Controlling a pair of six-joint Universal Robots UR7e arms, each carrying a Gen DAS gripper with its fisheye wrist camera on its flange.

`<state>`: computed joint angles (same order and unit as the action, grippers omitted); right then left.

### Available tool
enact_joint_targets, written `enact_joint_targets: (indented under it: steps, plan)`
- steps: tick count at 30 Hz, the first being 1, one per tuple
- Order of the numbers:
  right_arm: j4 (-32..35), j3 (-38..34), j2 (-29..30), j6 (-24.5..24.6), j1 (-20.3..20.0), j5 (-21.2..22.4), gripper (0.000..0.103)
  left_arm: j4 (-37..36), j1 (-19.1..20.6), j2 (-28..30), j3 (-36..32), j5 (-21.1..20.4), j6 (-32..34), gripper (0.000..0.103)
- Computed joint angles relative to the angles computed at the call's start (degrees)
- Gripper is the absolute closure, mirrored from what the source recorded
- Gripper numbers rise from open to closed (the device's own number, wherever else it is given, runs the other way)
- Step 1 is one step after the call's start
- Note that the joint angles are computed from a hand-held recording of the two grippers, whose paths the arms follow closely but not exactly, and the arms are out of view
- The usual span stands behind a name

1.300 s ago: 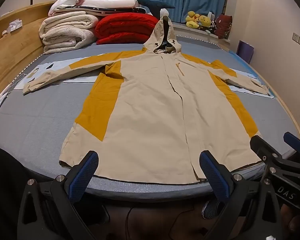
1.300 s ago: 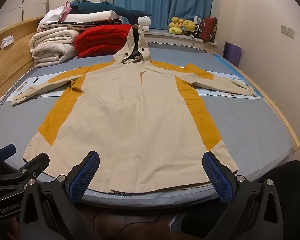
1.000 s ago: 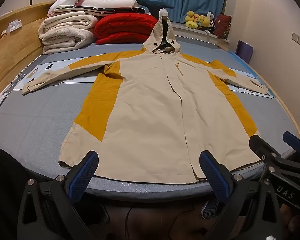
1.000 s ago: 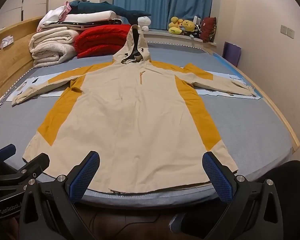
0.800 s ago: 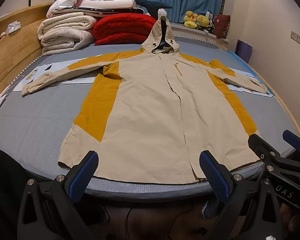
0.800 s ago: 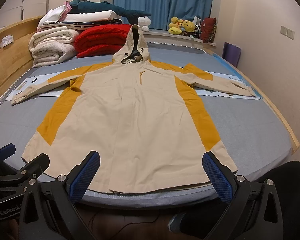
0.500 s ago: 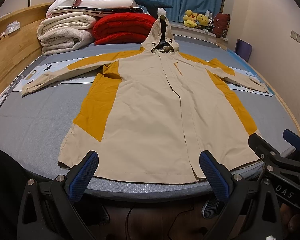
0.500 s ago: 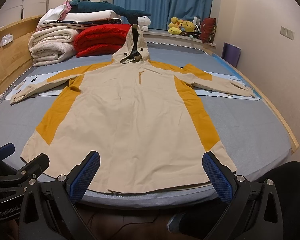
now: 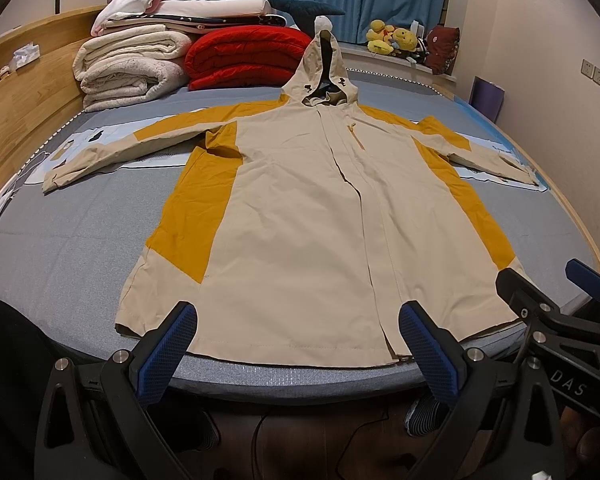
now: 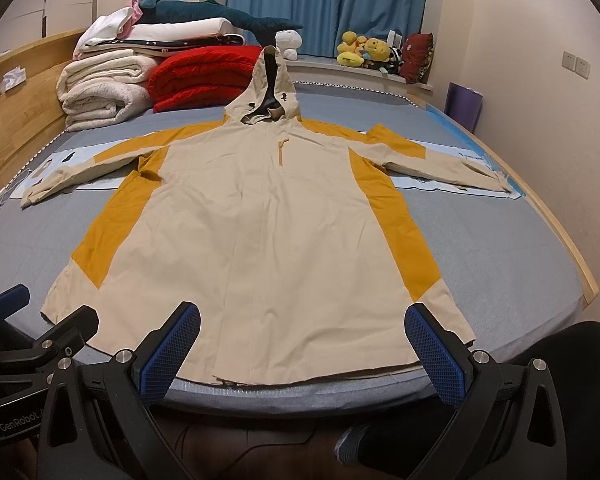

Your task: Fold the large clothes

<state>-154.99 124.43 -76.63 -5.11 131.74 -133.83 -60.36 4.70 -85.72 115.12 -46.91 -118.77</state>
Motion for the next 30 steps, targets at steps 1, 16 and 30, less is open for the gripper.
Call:
enact_joint_targets:
  steps: [1,16,30]
  plan:
    - [0.0,0.0,0.0,0.0,0.0,0.0,0.001,0.2,-0.5,-0.2,0.1,-0.5,-0.2,0.003]
    - [2.9,-2.6,0.0,0.5,-0.4,-0.1,0.008,13.3,-2.0,2.5,-5.8,3.5,-4.9,0.016]
    - [-0.5,-18.2,11.0,-6.0,-4.2,8.7,0.027,27.4,11.3,-3.1,-15.4,14.7,-4.2,0.039]
